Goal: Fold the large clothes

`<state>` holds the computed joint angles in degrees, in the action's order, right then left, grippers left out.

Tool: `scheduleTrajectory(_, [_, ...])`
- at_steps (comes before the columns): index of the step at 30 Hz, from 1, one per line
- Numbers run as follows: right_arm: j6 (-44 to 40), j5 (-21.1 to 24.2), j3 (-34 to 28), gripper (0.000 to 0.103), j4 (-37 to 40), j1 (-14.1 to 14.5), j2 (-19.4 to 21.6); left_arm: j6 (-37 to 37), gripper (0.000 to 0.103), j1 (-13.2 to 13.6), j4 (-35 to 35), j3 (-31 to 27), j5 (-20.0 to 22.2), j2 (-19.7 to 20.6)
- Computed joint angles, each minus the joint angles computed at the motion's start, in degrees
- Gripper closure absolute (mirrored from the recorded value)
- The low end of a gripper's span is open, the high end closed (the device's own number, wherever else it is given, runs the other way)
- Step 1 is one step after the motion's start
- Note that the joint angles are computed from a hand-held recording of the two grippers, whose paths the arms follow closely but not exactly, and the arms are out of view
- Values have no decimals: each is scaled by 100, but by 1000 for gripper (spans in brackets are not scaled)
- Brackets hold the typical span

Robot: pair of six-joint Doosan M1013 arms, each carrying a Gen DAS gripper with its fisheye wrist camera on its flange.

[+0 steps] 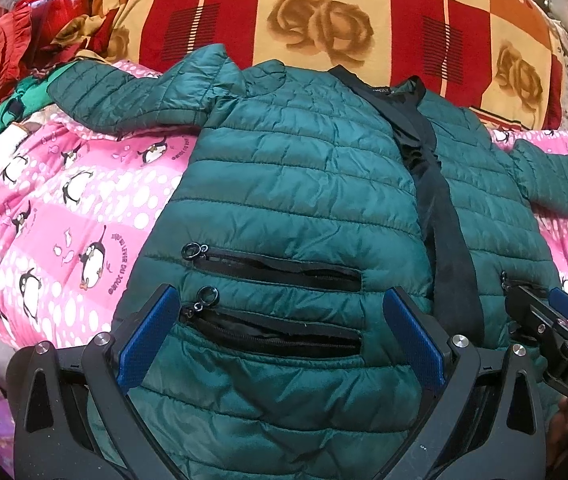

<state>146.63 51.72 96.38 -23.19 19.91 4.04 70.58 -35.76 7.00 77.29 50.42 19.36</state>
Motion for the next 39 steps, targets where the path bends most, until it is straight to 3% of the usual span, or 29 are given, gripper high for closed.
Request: scheduleTrajectory(39, [-383,-60,-452,1,389,-370,279,-351,1,147,470,-660,142,400])
